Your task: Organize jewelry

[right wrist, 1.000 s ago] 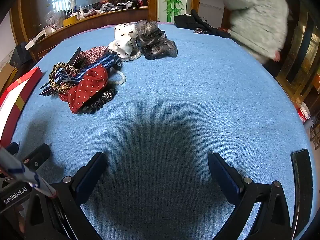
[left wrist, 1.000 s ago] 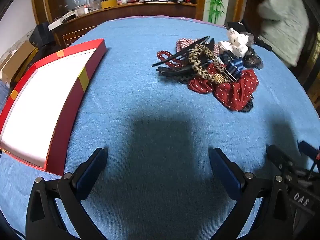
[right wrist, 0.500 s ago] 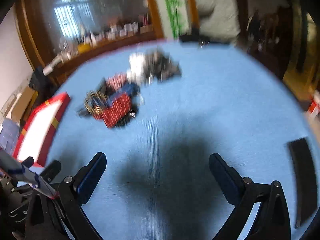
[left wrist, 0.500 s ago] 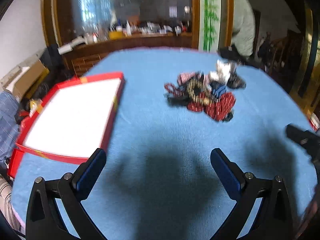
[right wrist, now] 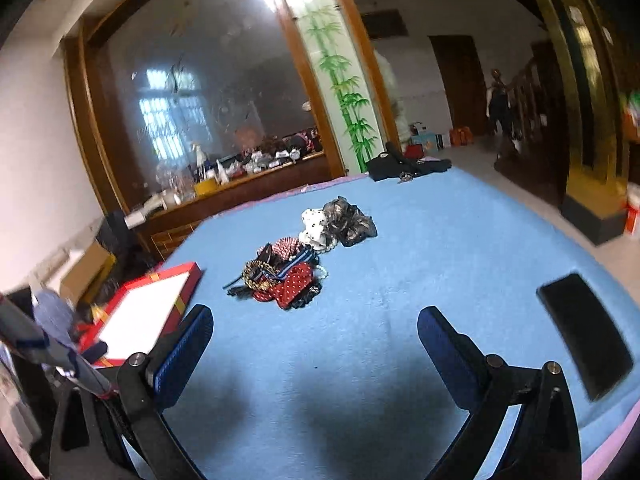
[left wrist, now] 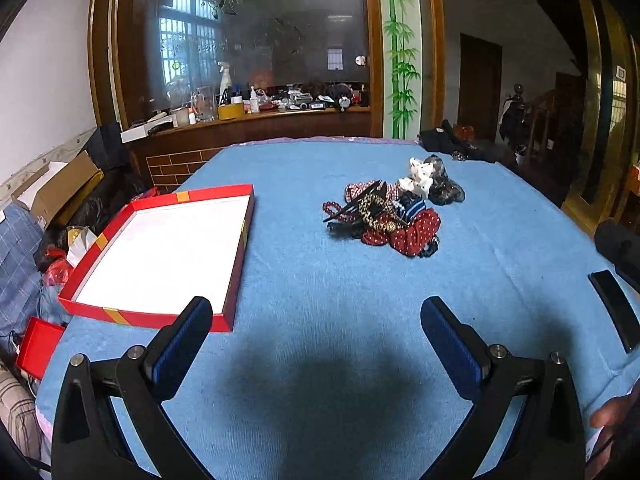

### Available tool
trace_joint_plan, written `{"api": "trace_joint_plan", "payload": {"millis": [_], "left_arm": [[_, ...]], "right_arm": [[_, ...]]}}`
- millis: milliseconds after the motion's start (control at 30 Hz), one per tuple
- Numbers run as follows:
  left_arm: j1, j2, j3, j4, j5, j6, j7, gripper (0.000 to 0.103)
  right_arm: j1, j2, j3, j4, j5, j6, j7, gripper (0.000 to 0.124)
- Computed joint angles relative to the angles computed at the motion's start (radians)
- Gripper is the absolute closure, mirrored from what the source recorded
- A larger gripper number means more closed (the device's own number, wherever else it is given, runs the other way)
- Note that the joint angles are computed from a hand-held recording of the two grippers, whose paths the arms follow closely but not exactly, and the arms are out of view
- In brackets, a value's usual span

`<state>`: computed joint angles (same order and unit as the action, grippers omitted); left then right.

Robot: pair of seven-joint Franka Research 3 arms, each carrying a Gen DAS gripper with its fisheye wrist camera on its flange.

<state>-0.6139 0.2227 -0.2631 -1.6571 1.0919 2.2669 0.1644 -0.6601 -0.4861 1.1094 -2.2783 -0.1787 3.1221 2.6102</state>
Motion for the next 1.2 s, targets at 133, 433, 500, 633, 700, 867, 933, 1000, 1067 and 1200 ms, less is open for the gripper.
{"api": "trace_joint_plan", "payload": {"millis": [133, 433, 500, 633, 700, 867, 933, 1000, 1067, 1200], "left_arm": [[0.002, -0.003, -0.001, -0.005, -0.005, 0.003, -0.002, 0.000], [0.002, 0.007, -0.001, 0.005, -0.022, 0.001, 0.019, 0.000], [0.001, 0.011, 0.001, 0.009, -0.026, -0.001, 0.021, 0.000], [0.004, 0.013, 0.004, 0.010, -0.040, 0.004, 0.027, 0.000], [0.005, 0.017, 0.005, 0.013, -0.046, 0.004, 0.032, 0.000], [0.005, 0.021, 0.008, 0.019, -0.056, 0.001, 0.037, 0.000], [0.006, 0.020, 0.010, 0.018, -0.059, 0.007, 0.038, 0.000], [0.007, 0.019, 0.010, 0.016, -0.059, 0.009, 0.040, 0.000], [0.008, 0.019, 0.010, 0.014, -0.067, 0.011, 0.047, 0.000], [0.012, 0.021, 0.010, 0.015, -0.077, 0.017, 0.052, 0.000]], "right_arm": [[0.038, 0.044, -0.031, -0.007, 0.009, 0.037, -0.017, 0.021], [0.042, 0.048, -0.018, 0.001, 0.011, 0.022, -0.037, 0.021], [0.038, 0.054, -0.016, 0.004, 0.007, 0.021, -0.035, 0.021], [0.047, 0.086, -0.019, 0.013, -0.001, 0.010, -0.034, 0.021], [0.051, 0.095, -0.023, 0.015, -0.016, 0.003, -0.029, 0.021], [0.059, 0.105, -0.032, 0.027, -0.063, -0.013, -0.006, 0.021], [0.065, 0.109, -0.038, 0.035, -0.084, -0.029, -0.004, 0.021], [0.066, 0.111, -0.040, 0.042, -0.107, -0.042, 0.008, 0.021], [0.072, 0.118, -0.048, 0.047, -0.129, -0.045, 0.022, 0.021], [0.099, 0.146, -0.073, 0.044, -0.143, -0.019, 0.058, 0.021]]}}
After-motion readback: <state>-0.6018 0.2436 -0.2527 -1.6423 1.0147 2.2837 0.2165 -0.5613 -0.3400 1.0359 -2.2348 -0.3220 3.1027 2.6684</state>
